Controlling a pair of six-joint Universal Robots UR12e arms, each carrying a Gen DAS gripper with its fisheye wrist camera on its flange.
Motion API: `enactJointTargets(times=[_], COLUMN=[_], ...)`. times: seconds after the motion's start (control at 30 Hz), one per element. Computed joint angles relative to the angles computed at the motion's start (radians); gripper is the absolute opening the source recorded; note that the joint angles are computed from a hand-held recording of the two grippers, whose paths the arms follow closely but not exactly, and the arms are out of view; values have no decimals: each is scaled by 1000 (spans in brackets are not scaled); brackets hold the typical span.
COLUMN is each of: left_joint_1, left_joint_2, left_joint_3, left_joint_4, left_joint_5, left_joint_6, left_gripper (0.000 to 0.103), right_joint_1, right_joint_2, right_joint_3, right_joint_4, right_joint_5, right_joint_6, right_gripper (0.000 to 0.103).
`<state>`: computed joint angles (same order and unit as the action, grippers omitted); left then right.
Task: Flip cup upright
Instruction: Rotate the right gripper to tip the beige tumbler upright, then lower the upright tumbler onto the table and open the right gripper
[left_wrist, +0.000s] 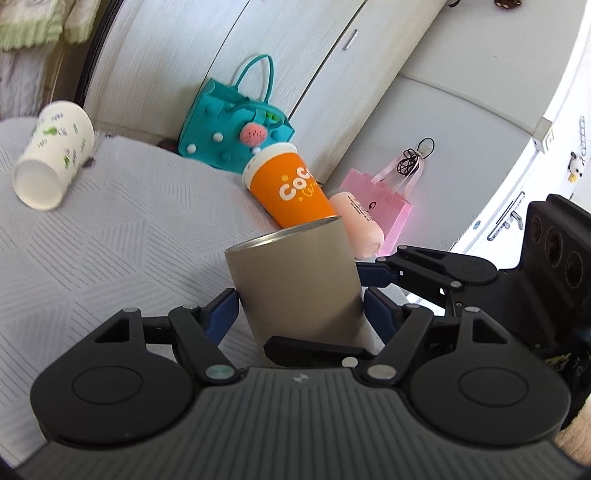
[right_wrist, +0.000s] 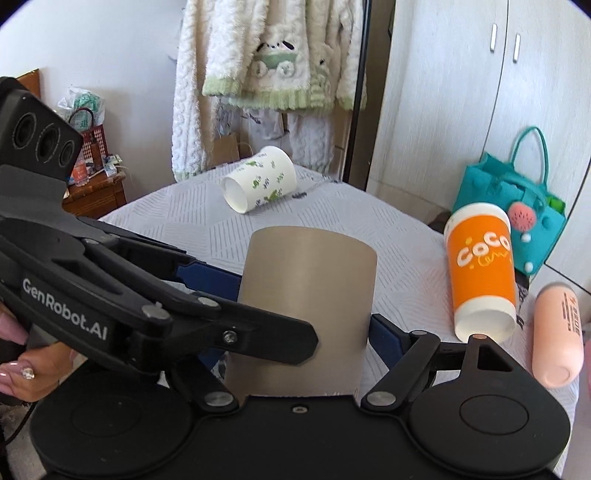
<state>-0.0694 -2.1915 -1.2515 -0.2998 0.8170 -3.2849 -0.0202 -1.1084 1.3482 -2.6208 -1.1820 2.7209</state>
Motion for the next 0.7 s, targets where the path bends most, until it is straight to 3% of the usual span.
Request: enactJointTargets(times=[0.1,0.23,0.37,0.47,0.57,0.7], left_joint_1=[9,32,34,32,24,20], left_joint_2=[4,-9,-16,-23,-31,-50], left_joint_3=[-11,12,29,37,57,89], left_joint_4=[33,15,13,73,79,72], left_joint_5=[11,-37,-4,25,60,73], left_joint_6=[16,-7,27,46,105,112], left_gripper=[71,70,68,68,68,68], right_joint_1=[2,4,16,24,30,30], right_joint_2=[9,33,59,73,93,112], right_joint_3=[6,6,-15,-25,-36,-74], right_joint_4=[-50,-154,-194,-235,-292,-256], right_joint_5=[26,65,62,50,29,21], right_joint_6=[19,102,126,131,138,190], right_gripper=[84,82,82,82,82,81])
